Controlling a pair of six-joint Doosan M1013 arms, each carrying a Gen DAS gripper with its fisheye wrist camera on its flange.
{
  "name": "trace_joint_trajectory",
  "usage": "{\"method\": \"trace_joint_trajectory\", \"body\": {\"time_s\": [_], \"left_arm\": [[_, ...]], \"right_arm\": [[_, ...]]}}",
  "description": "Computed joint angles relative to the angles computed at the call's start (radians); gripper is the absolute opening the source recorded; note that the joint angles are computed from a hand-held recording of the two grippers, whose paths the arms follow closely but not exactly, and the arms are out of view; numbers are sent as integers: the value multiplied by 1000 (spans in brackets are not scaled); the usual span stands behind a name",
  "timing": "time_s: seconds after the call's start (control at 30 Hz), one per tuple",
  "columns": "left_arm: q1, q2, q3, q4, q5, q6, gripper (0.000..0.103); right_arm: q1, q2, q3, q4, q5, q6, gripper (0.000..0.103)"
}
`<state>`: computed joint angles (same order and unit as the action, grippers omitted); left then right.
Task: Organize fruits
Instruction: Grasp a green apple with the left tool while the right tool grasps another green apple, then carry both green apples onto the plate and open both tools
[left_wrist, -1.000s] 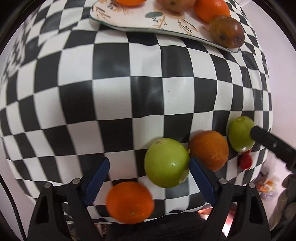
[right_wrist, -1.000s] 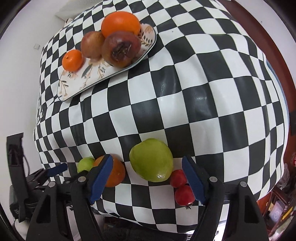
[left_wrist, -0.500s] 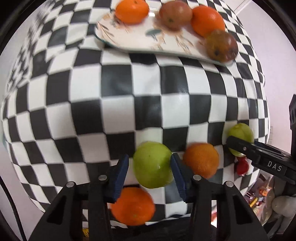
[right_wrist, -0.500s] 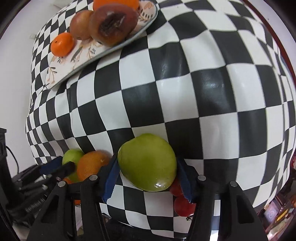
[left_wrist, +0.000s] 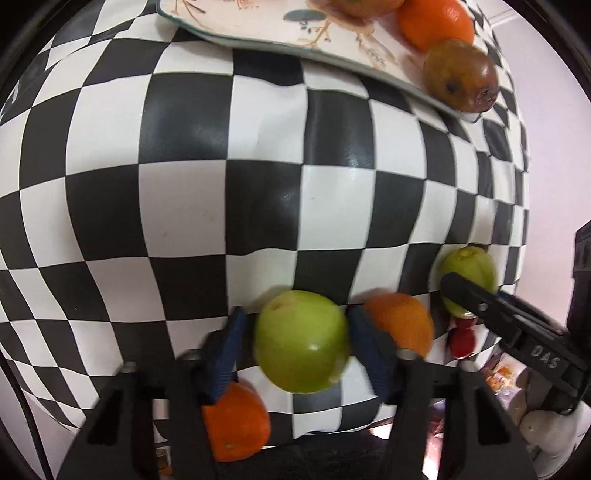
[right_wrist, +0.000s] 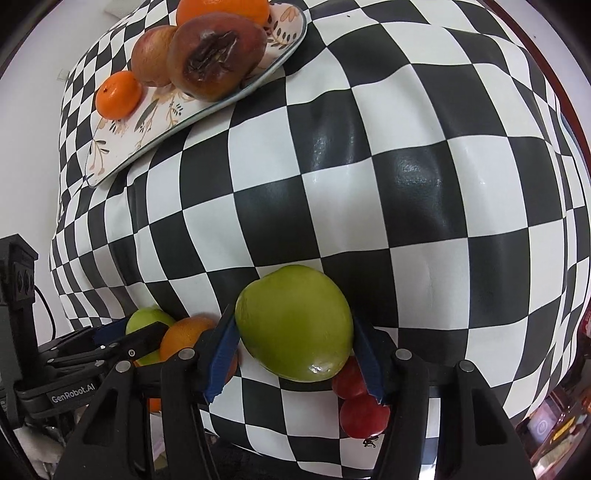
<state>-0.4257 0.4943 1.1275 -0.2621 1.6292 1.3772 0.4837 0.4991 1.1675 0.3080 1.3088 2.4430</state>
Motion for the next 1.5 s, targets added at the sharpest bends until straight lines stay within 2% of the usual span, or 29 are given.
{"method": "trace_joint_trajectory", "body": {"time_s": [0.23,0.3,0.43,0.5,0.67,0.77,0.87,0.9,0.93,1.0,1.03,1.1,1.17,1.2,1.23,1.33,1.5], "left_arm": [[-55,-29,-2,200,-49,27,51],[-53,-23,-4,196,-38,32,52],[-20,3,0,103,-14,2,53],[-18,-5,20,95,-36,-12,51],[-42,-28,38,139,-83,-19,49],[-51,-18,-9,150,-85,-17,48],[-32,-27,-38,125,-89,-6,45],[-27,-24,-54,114,-84,-3,39],[-23,-19,-78,108,-83,1,25],[-12,5,-146,122,-73,18,24],[-12,24,-177,125,-57,46,26],[10,73,-239,58,20,58,28],[35,109,-277,25,61,65,35],[43,118,-283,11,67,58,52],[27,140,-306,-2,64,20,63],[42,154,-304,-83,64,-15,64],[25,176,-323,-120,90,-18,65]], "right_arm": [[8,-6,-6,-30,-2,3,61],[12,-3,-14,-50,6,-2,61],[3,-6,3,-24,-17,9,62],[-1,-8,9,-15,-24,11,62],[2,-11,11,-26,-26,1,61],[10,-16,1,-61,-28,0,61],[9,-17,-20,-64,-50,-1,61],[8,-15,-31,-65,-55,-5,61],[7,-10,-51,-65,-62,-12,61],[5,5,-93,-68,-69,-29,61],[5,17,-119,-72,-68,-39,61],[3,59,-200,-90,-41,-61,61],[-3,83,-241,-81,-36,-73,61],[-4,90,-251,-81,-33,-74,61],[-5,96,-260,-83,-29,-77,61],[-10,95,-250,-75,-27,-74,61],[-25,60,-167,-56,-63,-27,61]]}}
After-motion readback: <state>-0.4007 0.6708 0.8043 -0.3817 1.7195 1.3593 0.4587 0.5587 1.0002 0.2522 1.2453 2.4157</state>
